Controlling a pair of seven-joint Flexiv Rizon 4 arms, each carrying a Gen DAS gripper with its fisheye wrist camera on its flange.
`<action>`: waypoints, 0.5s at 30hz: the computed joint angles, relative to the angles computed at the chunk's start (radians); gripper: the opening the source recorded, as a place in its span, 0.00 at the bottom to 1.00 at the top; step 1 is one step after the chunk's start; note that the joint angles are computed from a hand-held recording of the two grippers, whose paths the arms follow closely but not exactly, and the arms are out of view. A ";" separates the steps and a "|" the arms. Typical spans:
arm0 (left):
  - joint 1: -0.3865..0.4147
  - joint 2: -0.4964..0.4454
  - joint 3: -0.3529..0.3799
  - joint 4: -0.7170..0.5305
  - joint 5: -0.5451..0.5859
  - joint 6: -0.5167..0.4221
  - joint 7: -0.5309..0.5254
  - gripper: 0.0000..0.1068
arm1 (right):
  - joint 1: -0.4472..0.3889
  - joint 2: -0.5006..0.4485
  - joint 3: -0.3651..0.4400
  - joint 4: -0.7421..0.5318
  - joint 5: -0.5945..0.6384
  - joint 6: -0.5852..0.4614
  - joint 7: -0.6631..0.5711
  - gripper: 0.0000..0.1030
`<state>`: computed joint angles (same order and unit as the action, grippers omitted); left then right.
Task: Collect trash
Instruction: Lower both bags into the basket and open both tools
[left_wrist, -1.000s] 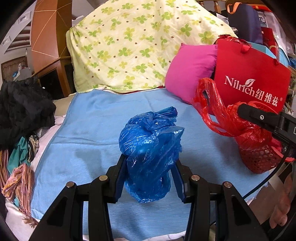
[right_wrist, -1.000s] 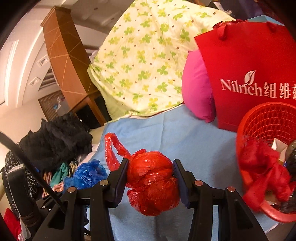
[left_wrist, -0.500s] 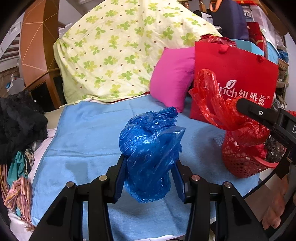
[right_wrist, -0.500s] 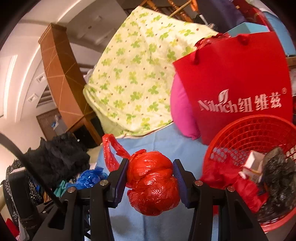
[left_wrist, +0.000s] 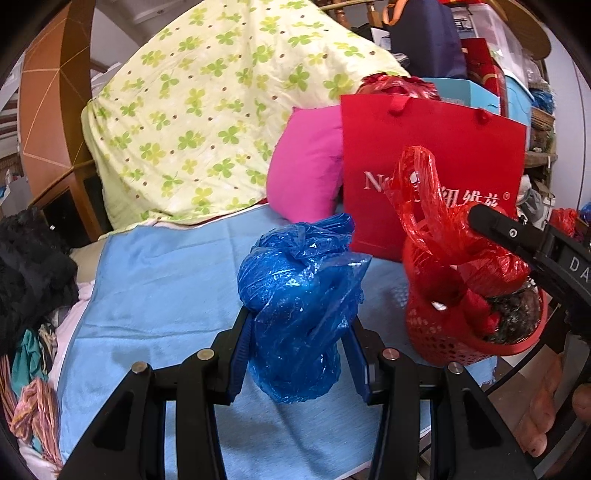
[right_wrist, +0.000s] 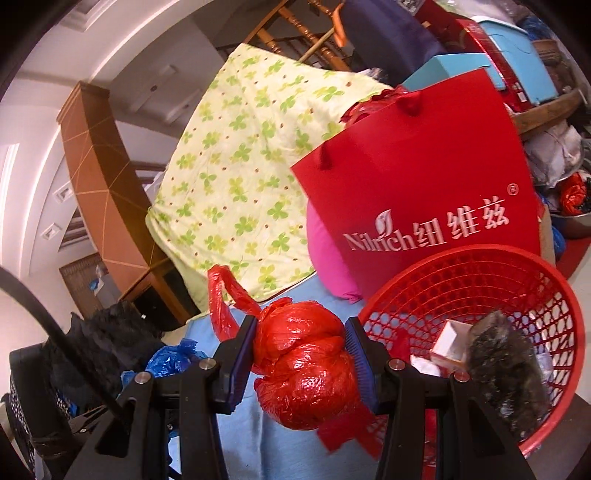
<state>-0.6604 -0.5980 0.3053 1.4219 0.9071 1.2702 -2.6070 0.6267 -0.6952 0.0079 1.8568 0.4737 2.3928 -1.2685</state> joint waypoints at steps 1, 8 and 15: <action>0.000 -0.002 -0.004 -0.005 -0.001 -0.001 0.006 0.46 | -0.002 0.001 -0.001 0.002 0.007 0.005 0.002 0.50; -0.004 -0.028 -0.021 -0.057 -0.023 0.001 0.059 0.46 | -0.053 0.002 0.026 0.025 -0.006 0.051 0.061 0.50; -0.018 -0.058 -0.024 -0.102 -0.064 0.014 0.118 0.46 | -0.085 0.003 0.035 0.046 -0.016 0.078 0.118 0.50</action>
